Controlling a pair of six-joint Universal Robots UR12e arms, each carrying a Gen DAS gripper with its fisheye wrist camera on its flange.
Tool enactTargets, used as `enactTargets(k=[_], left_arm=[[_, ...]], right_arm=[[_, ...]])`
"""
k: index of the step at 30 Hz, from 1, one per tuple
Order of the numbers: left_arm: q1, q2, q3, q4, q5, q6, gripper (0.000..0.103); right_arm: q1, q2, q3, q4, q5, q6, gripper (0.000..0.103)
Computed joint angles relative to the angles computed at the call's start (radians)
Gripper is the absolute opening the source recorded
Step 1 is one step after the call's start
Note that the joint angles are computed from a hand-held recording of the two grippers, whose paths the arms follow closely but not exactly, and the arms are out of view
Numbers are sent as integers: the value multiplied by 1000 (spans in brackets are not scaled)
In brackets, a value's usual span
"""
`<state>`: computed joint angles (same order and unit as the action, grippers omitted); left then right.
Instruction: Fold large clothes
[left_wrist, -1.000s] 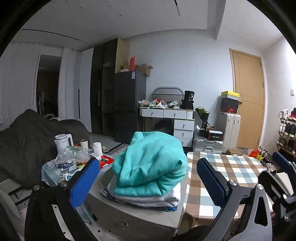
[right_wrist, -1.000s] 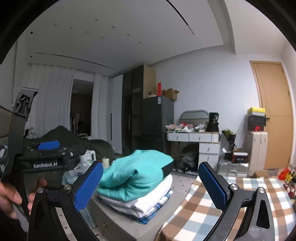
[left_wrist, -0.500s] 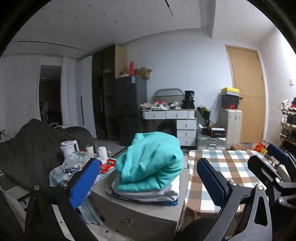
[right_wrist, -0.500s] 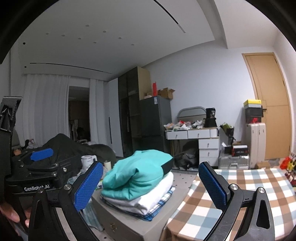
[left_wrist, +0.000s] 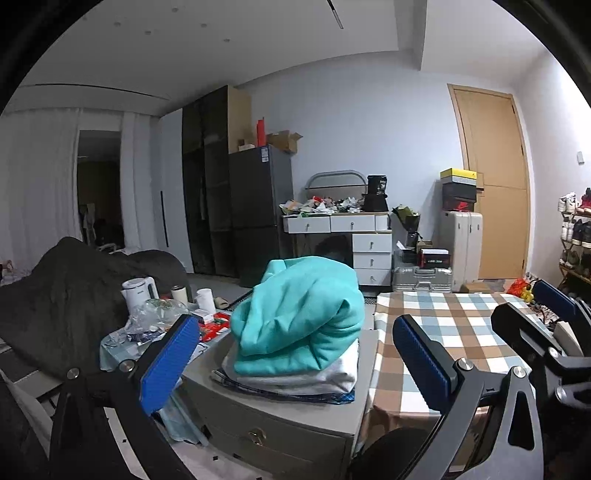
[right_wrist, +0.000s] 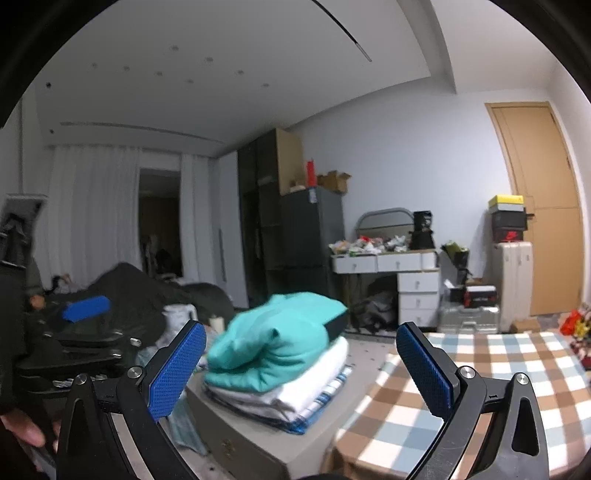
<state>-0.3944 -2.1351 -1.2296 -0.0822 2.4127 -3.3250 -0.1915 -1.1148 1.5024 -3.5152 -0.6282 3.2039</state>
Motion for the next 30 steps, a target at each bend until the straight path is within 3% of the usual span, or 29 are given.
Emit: enactTargets(k=[4,12,30], left_arm=[[2,4,-3,-4,-13,-10,102],[5,9,-9,-4,-41,-8,102],[2,1,-5,21,-39,14,102]], right_arm=[[-6,7,-4,-13,12,60,103],[-3,-6,10,15,-8,26,103],[-9,-14,21,-3,22,53,103]])
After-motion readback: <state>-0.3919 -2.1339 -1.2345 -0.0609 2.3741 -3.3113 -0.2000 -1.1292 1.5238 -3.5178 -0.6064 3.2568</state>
